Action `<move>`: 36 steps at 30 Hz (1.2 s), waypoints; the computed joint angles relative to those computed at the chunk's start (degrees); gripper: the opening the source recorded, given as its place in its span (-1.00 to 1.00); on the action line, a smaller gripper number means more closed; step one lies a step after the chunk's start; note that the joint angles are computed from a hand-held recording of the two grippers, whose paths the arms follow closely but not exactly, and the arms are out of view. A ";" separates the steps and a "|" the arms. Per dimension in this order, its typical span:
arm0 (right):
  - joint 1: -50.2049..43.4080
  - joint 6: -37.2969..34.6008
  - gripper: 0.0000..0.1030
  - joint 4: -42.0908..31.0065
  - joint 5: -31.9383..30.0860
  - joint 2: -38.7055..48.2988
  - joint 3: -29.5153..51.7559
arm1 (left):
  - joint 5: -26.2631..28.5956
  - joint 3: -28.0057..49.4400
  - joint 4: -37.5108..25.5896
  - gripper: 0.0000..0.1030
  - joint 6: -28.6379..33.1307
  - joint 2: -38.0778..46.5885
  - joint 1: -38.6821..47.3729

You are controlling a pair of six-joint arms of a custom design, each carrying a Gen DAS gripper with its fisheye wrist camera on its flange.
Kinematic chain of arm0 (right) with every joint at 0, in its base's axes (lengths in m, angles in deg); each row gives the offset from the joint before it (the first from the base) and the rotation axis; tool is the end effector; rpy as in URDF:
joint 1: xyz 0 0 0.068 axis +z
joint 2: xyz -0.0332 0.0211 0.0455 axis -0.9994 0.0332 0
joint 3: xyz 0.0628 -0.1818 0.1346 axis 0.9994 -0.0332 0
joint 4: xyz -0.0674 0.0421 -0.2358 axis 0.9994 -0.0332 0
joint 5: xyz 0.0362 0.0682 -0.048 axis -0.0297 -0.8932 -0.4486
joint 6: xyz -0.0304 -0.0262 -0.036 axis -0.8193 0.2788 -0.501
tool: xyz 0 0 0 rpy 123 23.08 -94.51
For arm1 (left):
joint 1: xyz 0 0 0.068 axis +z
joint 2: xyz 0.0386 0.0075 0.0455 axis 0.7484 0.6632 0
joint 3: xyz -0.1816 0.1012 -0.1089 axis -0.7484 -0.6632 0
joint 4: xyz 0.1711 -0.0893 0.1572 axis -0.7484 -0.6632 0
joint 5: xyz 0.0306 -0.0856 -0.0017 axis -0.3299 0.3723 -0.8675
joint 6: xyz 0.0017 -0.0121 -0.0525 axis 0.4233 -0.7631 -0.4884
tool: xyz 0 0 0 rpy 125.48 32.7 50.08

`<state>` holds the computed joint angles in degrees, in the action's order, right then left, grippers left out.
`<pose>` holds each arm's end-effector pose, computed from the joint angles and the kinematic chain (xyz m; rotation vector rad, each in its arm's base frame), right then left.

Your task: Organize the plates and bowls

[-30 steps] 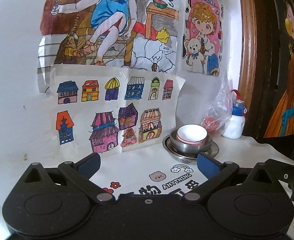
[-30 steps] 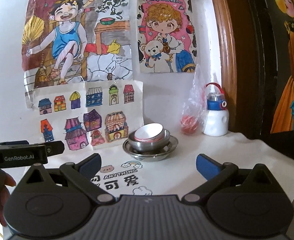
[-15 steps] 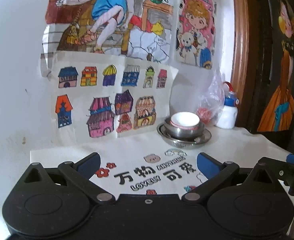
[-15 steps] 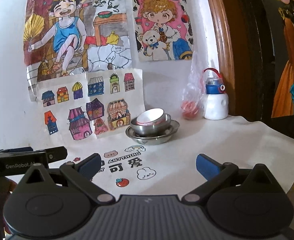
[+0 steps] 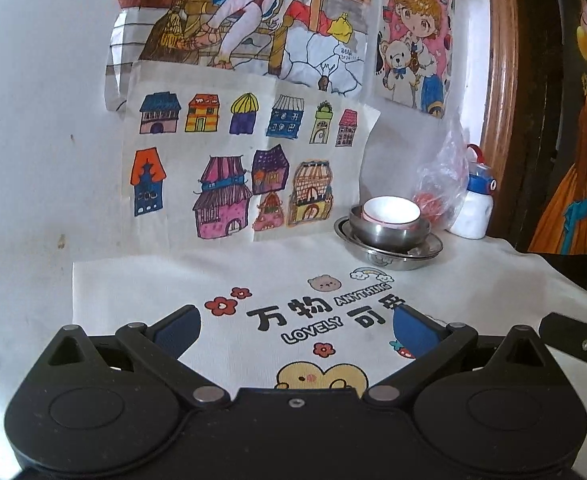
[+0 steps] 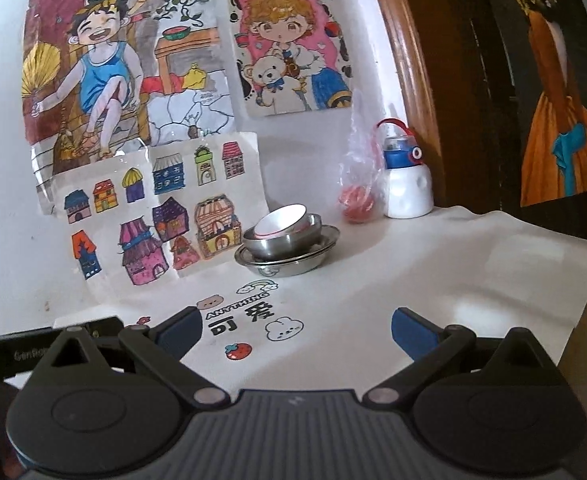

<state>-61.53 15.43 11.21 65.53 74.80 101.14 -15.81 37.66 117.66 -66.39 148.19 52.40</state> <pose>0.3080 0.1473 0.0810 -0.0142 2.0311 0.3430 0.3133 0.0247 0.0432 -0.2677 1.9473 0.0326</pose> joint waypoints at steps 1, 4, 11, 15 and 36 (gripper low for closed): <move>0.12 -0.13 1.00 -0.08 0.48 0.20 0.16 | 0.12 -0.01 0.05 0.98 0.22 0.20 -0.01; 0.38 -0.53 1.00 -0.60 1.07 0.79 0.73 | -0.28 -0.01 -0.14 0.98 1.15 0.63 -0.31; 0.68 0.14 1.00 -0.75 1.42 2.07 1.31 | -0.03 -0.45 0.17 0.98 1.26 1.28 -0.25; 0.70 0.27 1.00 -0.68 1.38 2.44 1.42 | 0.98 -0.21 -0.49 0.98 1.27 1.67 0.18; 1.06 -0.10 1.00 -1.49 1.54 2.16 1.55 | 1.52 -0.59 0.09 0.98 0.72 2.33 0.86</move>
<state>-60.47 15.33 9.72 67.07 76.96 102.69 -14.29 37.07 117.75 -65.67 150.51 53.26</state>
